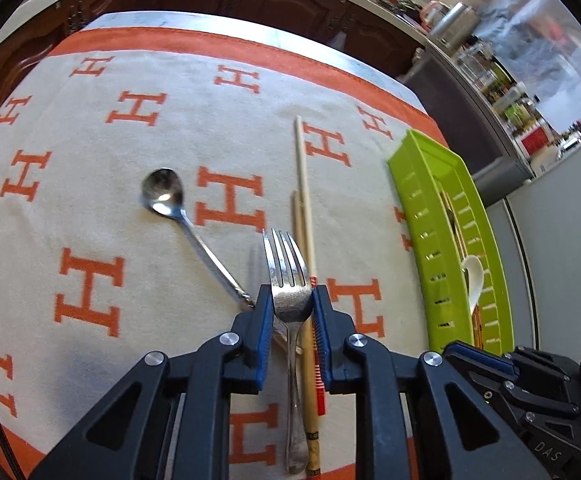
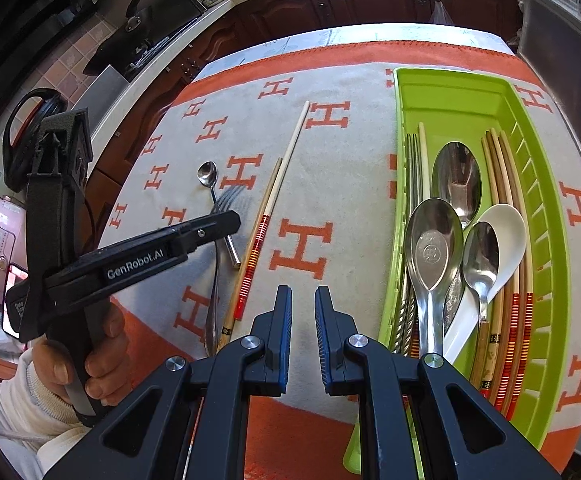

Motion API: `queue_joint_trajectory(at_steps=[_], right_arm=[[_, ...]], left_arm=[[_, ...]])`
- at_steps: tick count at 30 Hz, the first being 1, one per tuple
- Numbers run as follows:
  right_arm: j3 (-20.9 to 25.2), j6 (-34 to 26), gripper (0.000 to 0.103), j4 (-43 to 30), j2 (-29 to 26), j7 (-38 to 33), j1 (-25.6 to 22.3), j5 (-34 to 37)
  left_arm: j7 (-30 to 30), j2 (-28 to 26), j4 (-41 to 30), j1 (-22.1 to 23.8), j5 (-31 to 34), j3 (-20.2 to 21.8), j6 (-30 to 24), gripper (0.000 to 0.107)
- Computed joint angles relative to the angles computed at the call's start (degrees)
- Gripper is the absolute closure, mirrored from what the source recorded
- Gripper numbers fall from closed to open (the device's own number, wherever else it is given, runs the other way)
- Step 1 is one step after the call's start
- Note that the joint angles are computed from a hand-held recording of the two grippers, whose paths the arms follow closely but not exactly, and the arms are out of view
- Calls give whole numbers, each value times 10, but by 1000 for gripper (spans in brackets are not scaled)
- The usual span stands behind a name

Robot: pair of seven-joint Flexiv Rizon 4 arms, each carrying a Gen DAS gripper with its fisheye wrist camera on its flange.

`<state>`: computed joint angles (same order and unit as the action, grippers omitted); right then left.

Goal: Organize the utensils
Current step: 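Grasp the silver fork by its handle with the left tool, then carry the silver fork into the green tray and open the left tool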

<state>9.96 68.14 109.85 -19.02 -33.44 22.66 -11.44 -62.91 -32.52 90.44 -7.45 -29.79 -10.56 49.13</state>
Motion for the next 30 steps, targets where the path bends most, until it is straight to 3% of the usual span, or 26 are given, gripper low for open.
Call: queue_joint_trajectory(at_steps=[10, 19, 30], right_arm=[[-2, 20, 91, 23, 14, 17, -1, -1], [-5, 29, 91, 35, 23, 30, 2, -14], [-21, 68, 91, 83, 59, 89, 4, -51]], left_arm=[[81, 37, 59, 15, -92, -38, 50, 90], [25, 19, 32, 17, -85, -11, -18, 91], [128, 65, 57, 29, -194, -36, -45, 92]])
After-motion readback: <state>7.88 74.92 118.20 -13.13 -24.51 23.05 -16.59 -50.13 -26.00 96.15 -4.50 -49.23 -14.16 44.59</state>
